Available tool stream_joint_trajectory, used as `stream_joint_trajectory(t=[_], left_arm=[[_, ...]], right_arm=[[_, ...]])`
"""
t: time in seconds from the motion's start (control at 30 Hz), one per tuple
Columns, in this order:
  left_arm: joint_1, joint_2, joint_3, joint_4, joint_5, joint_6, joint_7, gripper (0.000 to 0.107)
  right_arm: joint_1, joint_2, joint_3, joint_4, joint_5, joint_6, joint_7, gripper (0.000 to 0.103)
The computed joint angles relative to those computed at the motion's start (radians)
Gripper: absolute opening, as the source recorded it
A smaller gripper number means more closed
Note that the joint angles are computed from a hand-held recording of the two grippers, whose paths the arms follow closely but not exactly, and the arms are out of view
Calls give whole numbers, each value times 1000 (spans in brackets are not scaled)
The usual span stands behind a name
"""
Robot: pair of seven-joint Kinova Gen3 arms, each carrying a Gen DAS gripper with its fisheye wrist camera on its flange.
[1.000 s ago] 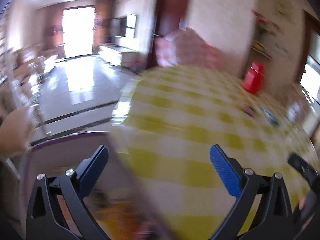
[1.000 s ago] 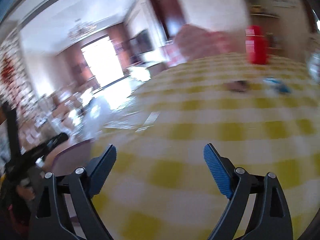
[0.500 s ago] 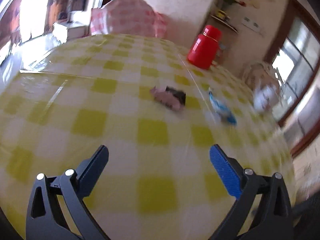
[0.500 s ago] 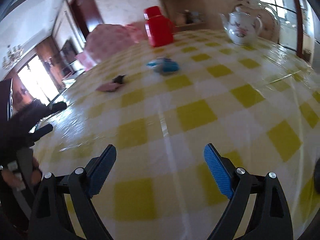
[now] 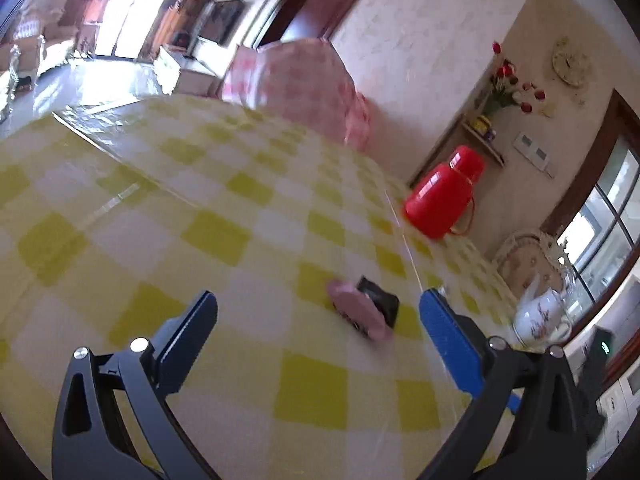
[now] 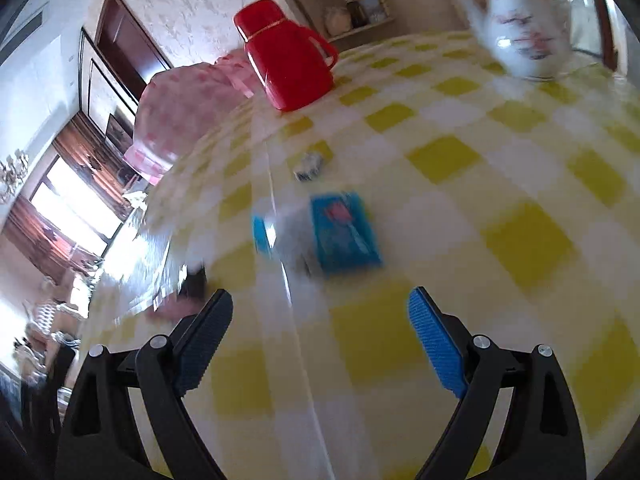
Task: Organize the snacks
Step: 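Grasp another blue-white bun packet with the right tool while the left grasps a white candy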
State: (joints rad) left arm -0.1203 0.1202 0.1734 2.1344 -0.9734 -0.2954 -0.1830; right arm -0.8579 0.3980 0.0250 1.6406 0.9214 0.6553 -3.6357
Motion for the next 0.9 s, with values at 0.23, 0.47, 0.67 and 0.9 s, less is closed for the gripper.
stream_joint_trajectory(t=[0.23,0.47,0.67,0.9], left_arm=[[-56,17,11,-17,-187,-44,226,101],[-16,11,-27,-14,-205,-31,249,101],[5,9,-31,-22,-235,-16,236,101],[10,33,-20,-70,-497,23,456,101]], right_arm=[[259,77,-186,-158,-223,-14,255,88],[111,239,-65,-452,-349,267,540,88],[13,340,109,-642,-474,465,720,70],[-127,169,-34,-351,-215,460,519,56]])
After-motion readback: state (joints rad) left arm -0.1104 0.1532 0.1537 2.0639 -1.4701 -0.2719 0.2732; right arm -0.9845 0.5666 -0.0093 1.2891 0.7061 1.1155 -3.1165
